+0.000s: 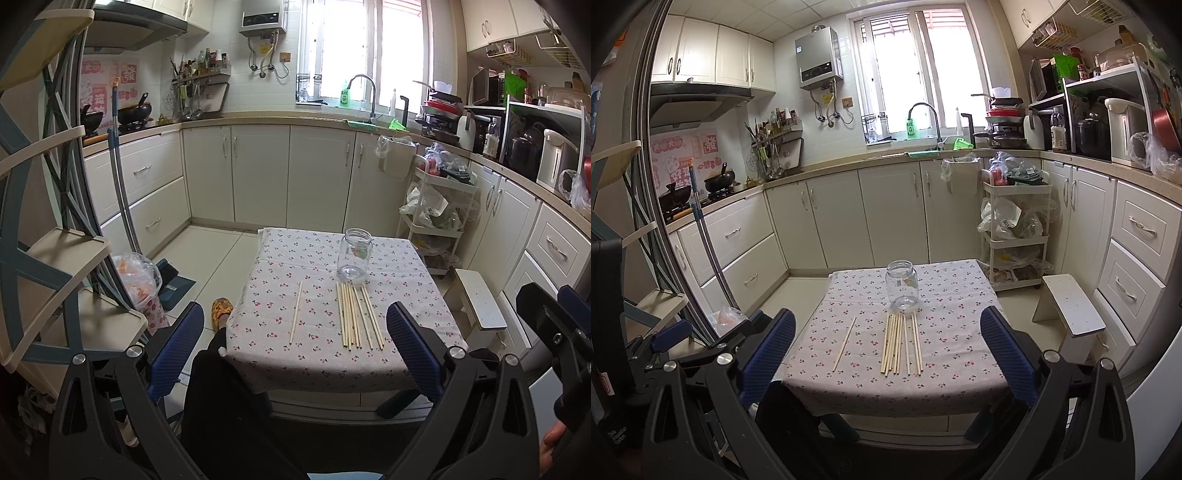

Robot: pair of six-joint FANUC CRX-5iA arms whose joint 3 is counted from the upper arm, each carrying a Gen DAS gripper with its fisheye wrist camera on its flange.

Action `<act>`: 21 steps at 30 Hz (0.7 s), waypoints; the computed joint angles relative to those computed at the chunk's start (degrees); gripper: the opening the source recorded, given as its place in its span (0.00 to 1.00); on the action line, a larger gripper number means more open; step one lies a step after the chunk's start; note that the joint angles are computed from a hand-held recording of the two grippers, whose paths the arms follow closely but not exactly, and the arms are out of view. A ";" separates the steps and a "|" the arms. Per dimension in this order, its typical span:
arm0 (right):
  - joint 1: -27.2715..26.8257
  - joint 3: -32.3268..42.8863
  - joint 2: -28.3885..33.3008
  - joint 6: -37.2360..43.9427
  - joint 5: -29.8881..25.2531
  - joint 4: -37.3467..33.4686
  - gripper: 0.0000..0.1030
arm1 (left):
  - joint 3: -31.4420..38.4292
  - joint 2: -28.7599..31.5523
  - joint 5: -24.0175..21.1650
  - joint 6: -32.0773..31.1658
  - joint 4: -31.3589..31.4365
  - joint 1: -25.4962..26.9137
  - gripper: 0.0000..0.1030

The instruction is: Organize utensils

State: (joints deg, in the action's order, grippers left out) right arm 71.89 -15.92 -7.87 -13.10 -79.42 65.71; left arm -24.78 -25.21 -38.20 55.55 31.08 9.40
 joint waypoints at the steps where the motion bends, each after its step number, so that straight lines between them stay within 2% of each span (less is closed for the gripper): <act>1: -0.05 0.03 0.06 0.02 0.08 0.03 0.93 | -0.02 0.01 -0.02 -0.03 0.02 0.01 0.92; 7: -0.95 0.23 0.24 0.31 1.08 -0.75 0.94 | 1.03 1.09 -0.61 1.57 -1.75 -0.95 0.92; 12: -3.59 -0.02 0.30 1.13 3.88 -2.88 0.93 | 3.66 4.82 -1.28 3.90 -4.56 -2.45 0.92; 16: -6.80 -0.66 0.64 2.13 7.10 -4.81 0.94 | 6.72 10.16 -1.92 4.98 -6.19 -3.67 0.92; 19: -9.97 -1.72 1.02 2.90 9.50 -6.92 0.93 | 10.87 17.12 -5.36 5.14 -6.96 -4.08 0.92; 21: -13.77 -2.40 1.73 5.41 13.69 -10.04 0.93 | 12.39 21.27 -6.16 5.15 -6.01 -3.92 0.92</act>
